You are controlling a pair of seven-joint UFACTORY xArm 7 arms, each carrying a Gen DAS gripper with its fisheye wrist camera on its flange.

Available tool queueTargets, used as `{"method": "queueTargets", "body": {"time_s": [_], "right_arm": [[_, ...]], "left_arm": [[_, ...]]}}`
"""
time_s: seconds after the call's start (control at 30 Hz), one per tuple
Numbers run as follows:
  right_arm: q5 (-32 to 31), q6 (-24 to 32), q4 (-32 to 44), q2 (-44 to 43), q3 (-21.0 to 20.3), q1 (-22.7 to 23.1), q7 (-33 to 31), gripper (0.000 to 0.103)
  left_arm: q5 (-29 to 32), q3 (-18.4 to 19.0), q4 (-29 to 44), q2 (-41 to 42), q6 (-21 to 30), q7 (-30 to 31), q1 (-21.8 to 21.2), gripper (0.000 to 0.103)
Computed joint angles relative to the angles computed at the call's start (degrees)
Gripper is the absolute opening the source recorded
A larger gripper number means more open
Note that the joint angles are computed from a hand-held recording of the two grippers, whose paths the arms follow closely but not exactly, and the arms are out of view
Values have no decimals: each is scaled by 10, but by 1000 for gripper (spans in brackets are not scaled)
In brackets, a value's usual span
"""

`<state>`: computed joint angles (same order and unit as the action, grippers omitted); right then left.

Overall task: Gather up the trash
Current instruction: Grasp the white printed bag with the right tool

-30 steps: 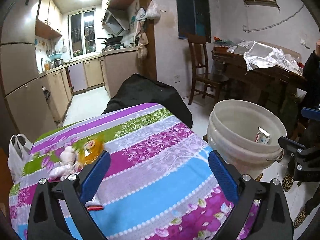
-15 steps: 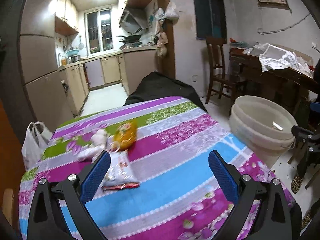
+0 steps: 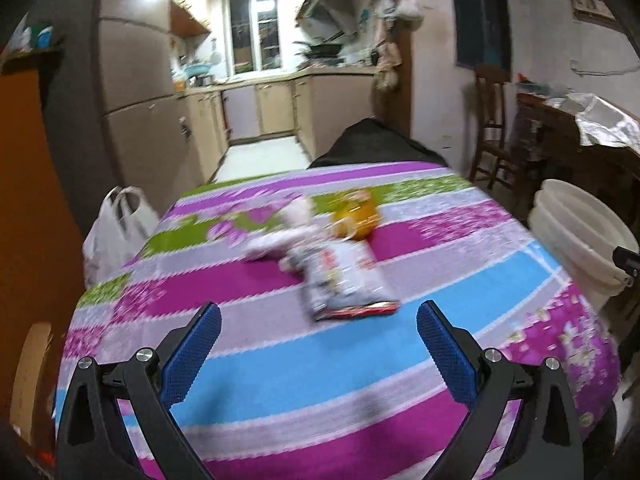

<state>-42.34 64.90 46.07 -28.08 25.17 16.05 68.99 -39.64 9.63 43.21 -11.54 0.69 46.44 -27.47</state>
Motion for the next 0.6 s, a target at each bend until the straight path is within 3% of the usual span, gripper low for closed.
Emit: {"method": "queueTargets", "body": {"time_s": [0.3,0.5,0.6], "right_arm": [[-19,-122,50,111,-27,19,-8,97],[-3,-325,110,222,-78,31,-12,97],[20,-380,170,303,-100,45,1,97]], "left_arm": [[60,-16,6,26,12,-93,118,97],[74,-25,19,38,16,-135,162,97],[68,-23,30,46,14,-137,170,97]]}}
